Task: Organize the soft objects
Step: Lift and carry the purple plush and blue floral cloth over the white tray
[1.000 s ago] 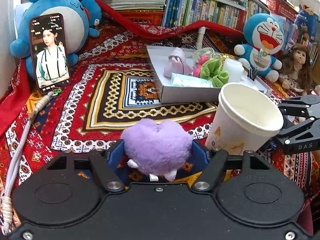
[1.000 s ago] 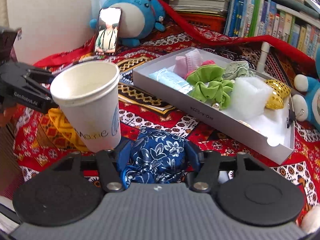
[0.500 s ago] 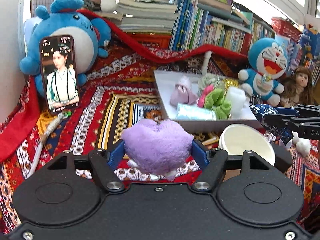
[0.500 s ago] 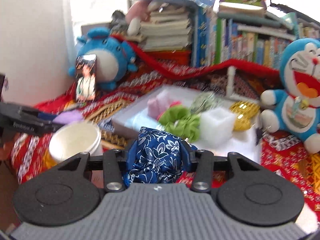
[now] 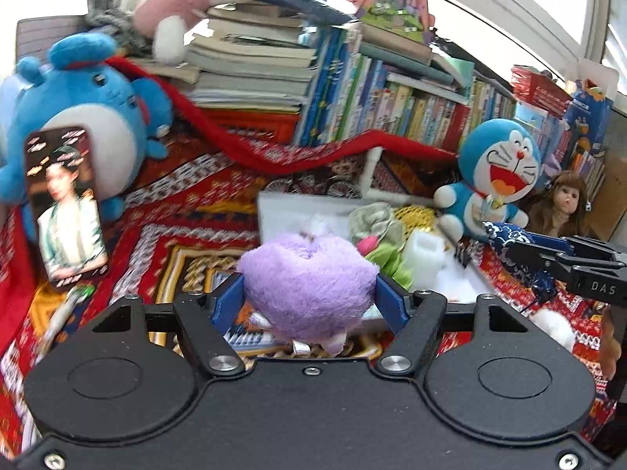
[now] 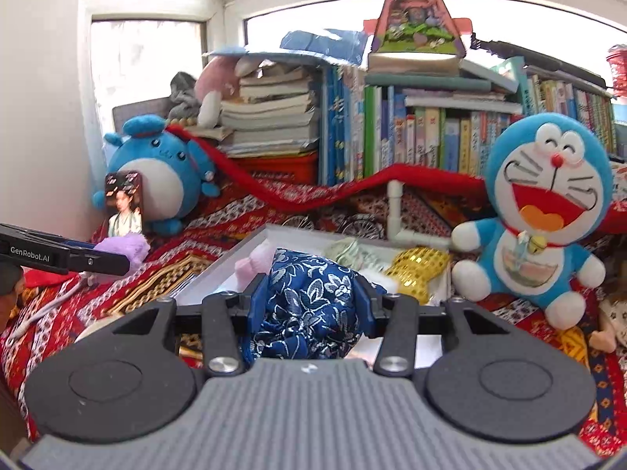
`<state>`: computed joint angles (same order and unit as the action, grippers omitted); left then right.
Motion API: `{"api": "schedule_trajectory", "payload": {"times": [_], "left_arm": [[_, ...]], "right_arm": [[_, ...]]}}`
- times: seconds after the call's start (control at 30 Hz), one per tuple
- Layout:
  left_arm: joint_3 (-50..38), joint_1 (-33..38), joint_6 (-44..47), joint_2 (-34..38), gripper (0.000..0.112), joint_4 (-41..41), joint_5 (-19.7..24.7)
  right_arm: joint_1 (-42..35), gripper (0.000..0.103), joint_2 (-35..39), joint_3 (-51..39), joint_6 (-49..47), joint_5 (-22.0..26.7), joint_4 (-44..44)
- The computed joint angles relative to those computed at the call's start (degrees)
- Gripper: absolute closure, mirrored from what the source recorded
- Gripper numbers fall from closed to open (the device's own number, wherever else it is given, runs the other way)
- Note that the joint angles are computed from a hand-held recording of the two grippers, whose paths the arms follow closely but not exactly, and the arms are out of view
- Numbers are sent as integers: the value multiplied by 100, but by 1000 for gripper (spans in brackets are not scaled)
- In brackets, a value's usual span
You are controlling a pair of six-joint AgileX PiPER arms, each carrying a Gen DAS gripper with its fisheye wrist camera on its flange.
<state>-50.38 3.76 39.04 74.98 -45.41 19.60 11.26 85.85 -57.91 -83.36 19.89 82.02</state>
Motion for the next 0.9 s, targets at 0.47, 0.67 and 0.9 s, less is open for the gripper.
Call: {"api": "schedule_trajectory", "payload": {"times": [0.47,0.67,0.9], "left_arm": [[-3376,-505,-2650,2553,43,1968,1062],[-4604,-760,-3533,3588,43,2987,1372],[-5265,-845,-3952,4351,43,3483,1578]], "right_arm": [[-394,53,835,-1207,855,11,356],[-553,52,1317,-1278,840,182,645],[-726,52,1975,-1474,1288,456,475]]}}
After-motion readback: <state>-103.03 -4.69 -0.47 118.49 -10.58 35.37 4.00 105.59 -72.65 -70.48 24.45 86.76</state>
